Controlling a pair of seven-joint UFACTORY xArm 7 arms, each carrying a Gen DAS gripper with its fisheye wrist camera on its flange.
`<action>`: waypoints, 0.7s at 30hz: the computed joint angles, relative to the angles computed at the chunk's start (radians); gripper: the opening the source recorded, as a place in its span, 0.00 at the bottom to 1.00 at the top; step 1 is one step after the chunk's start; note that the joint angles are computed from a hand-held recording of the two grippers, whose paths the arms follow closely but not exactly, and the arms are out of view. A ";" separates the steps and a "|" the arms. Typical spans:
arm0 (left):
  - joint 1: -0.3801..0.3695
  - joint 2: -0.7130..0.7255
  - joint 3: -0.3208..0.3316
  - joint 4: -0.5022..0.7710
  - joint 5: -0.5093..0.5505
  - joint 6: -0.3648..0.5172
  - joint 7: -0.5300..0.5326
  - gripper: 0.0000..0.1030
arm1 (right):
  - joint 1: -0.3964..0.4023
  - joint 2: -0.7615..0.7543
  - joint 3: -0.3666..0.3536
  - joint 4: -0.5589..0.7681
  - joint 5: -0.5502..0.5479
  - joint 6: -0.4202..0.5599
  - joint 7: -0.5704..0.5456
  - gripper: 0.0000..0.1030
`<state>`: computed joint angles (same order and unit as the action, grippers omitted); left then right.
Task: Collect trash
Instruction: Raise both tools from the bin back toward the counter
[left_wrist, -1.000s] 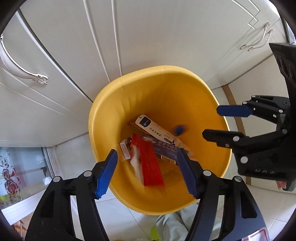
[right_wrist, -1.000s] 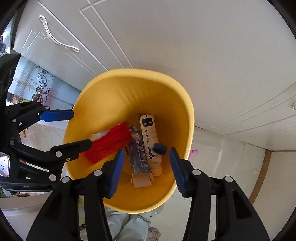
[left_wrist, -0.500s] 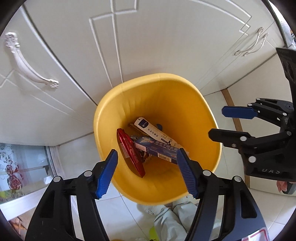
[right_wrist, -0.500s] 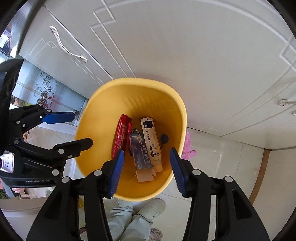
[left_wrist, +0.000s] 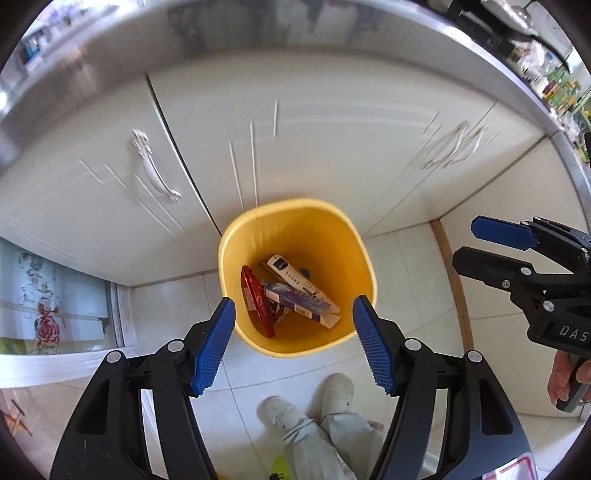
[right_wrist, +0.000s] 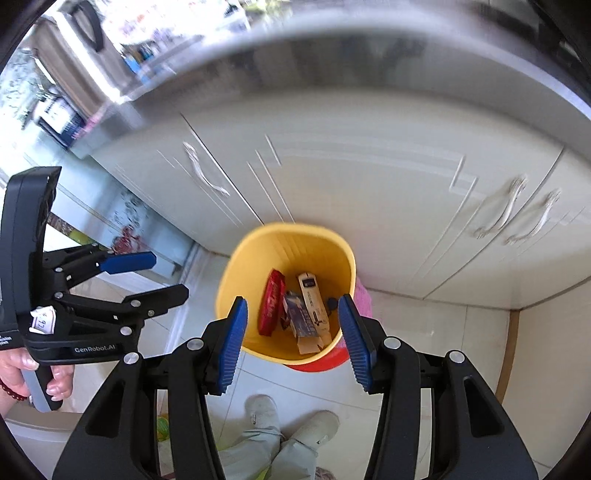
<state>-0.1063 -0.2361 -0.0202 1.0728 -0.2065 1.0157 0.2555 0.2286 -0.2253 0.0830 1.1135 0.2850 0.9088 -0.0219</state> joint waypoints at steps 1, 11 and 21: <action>0.000 -0.017 -0.002 0.008 0.002 0.007 -0.008 0.64 | 0.000 -0.011 -0.001 0.014 -0.003 0.008 -0.002 0.51; -0.005 -0.055 -0.005 0.110 0.022 0.017 -0.056 0.64 | -0.013 -0.024 -0.009 0.177 -0.023 0.048 0.011 0.51; 0.005 0.072 0.012 0.311 -0.010 -0.006 -0.023 0.65 | -0.032 0.100 0.005 0.374 -0.092 0.023 0.053 0.51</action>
<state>-0.1016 -0.1640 -0.0081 1.3836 -0.2163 1.0096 0.2330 0.1962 -0.1251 0.0881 1.4876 0.1928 0.9316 0.0311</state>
